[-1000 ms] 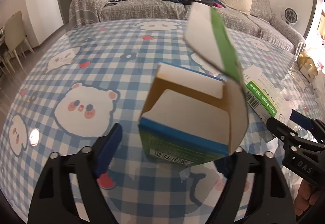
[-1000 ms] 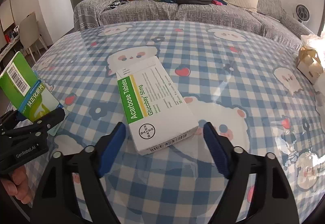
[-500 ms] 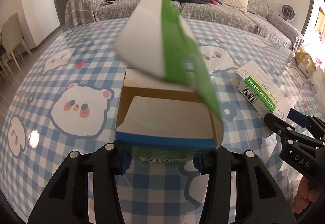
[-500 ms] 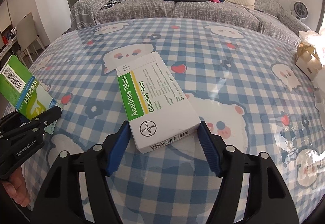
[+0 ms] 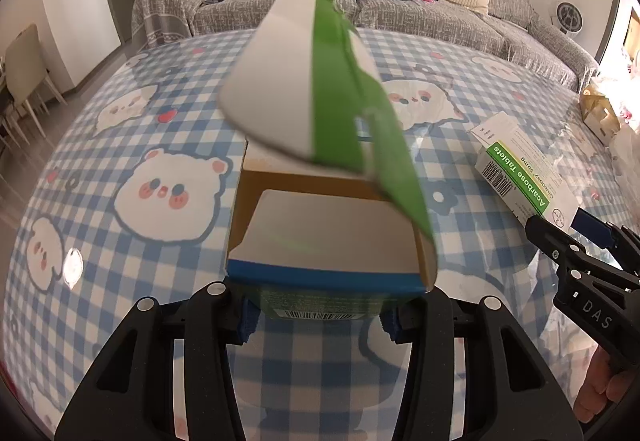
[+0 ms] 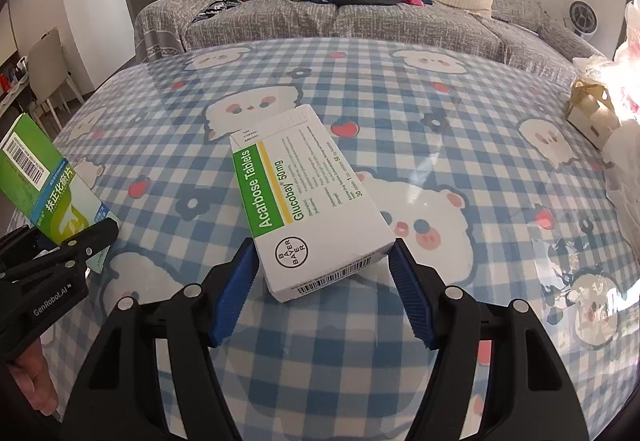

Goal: Collect trash
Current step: 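Lift both boxes in both tools and carry them over the bin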

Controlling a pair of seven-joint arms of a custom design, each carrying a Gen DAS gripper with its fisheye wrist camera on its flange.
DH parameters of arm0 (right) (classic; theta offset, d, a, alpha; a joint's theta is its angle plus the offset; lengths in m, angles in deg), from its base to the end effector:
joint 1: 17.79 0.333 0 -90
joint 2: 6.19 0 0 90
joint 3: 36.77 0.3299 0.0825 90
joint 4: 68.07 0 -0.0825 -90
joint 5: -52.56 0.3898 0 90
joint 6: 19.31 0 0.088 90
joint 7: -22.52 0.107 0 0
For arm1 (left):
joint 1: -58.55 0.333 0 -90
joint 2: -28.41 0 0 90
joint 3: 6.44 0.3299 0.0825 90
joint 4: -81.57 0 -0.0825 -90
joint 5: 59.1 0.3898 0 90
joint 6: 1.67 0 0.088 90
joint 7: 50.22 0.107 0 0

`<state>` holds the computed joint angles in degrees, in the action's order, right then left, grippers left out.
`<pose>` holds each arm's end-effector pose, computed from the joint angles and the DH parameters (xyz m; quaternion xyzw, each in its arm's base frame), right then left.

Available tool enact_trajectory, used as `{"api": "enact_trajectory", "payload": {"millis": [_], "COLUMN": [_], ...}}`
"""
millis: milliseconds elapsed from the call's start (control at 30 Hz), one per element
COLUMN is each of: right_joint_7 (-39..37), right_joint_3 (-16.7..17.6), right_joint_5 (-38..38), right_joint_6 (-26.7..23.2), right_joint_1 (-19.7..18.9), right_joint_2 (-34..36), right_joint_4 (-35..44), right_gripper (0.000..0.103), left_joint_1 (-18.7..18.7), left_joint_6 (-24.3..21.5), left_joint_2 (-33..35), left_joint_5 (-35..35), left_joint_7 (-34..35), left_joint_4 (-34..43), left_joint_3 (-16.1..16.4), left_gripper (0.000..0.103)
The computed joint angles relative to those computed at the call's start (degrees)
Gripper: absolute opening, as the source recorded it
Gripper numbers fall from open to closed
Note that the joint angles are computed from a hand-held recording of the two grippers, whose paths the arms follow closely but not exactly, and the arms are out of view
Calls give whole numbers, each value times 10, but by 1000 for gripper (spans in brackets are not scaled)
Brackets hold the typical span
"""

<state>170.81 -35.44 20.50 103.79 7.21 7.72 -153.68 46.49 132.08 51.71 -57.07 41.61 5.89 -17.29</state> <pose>0.6218 0.2810 0.5936 -0.5438 0.7751 -0.2637 0.1844 0.6894 -0.2578 0.5903 -0.5229 0.7969 -0.2589 0.1566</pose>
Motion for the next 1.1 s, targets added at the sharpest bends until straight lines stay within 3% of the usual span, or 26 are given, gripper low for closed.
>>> {"api": "enact_trajectory", "payload": {"millis": [1100], "right_joint_7": [117], "right_joint_3": [75], "right_joint_5": [-53], "right_joint_6": [-90], "right_joint_1": [35], "right_joint_2": [-126], "right_joint_4": [-99], "right_gripper": [64], "left_joint_1": [33], "left_joint_6": [53], "left_joint_2": [-248], "left_joint_5": [-68], "left_joint_7": [64], "left_joint_4": [-294], "left_joint_3": [3], "left_gripper": [46]}}
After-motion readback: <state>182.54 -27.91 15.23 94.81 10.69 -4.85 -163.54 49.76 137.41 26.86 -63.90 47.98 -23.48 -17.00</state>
